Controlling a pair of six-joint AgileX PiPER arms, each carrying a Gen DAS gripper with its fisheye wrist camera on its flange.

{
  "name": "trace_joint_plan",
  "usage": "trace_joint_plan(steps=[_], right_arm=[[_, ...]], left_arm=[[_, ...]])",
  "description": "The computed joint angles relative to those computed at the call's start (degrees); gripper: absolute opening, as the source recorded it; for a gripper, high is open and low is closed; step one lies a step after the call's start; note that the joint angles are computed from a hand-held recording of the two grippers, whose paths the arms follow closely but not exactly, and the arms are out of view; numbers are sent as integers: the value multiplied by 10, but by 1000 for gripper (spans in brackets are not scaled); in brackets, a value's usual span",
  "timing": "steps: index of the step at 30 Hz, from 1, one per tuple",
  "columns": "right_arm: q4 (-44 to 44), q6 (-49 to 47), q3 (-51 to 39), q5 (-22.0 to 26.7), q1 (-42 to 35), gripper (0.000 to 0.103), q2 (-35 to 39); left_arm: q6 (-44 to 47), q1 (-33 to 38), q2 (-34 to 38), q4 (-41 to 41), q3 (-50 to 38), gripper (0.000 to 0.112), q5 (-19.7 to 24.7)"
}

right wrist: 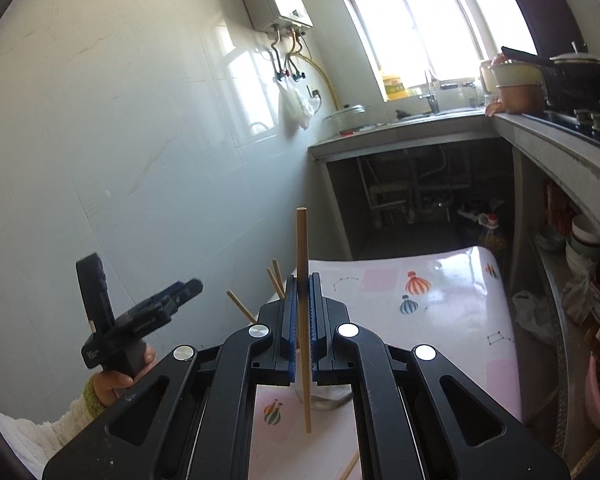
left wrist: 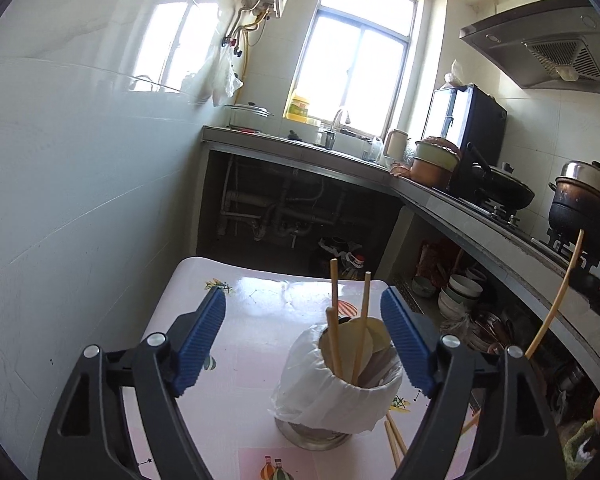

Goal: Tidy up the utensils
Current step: 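Lower the chopstick into the holder and open the right tool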

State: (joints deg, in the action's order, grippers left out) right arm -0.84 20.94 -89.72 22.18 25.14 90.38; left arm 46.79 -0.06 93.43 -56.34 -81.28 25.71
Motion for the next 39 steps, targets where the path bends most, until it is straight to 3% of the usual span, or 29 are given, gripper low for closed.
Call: trace_joint_plan(steps=[4,6,12,16,22,28,35,39], right_arm=[[142,-119,-99,29,-33,4,59],[173,-135,-151,48,-42,4,92],[32,-18,-274,77,-19,4,176],[-17,7,-321,90,-4,4,225],[-142,59,-397,147,33,4,295],[-174,46,-390,171,59,4,313],[-179,6,-438,252,85,4,368],[-184,2,-454,270,96,4,380]], left_arm=[[2,31,-21,27,38,80,29],[12,45,-32,34,65,80,31],[78,83,-60,0,151,82,27],[120,93,-66,-21,190,82,18],[188,99,-66,-72,224,82,8],[216,96,-63,-85,241,82,-9],[224,89,-67,-91,248,82,-20],[224,81,-75,-90,259,82,-31]])
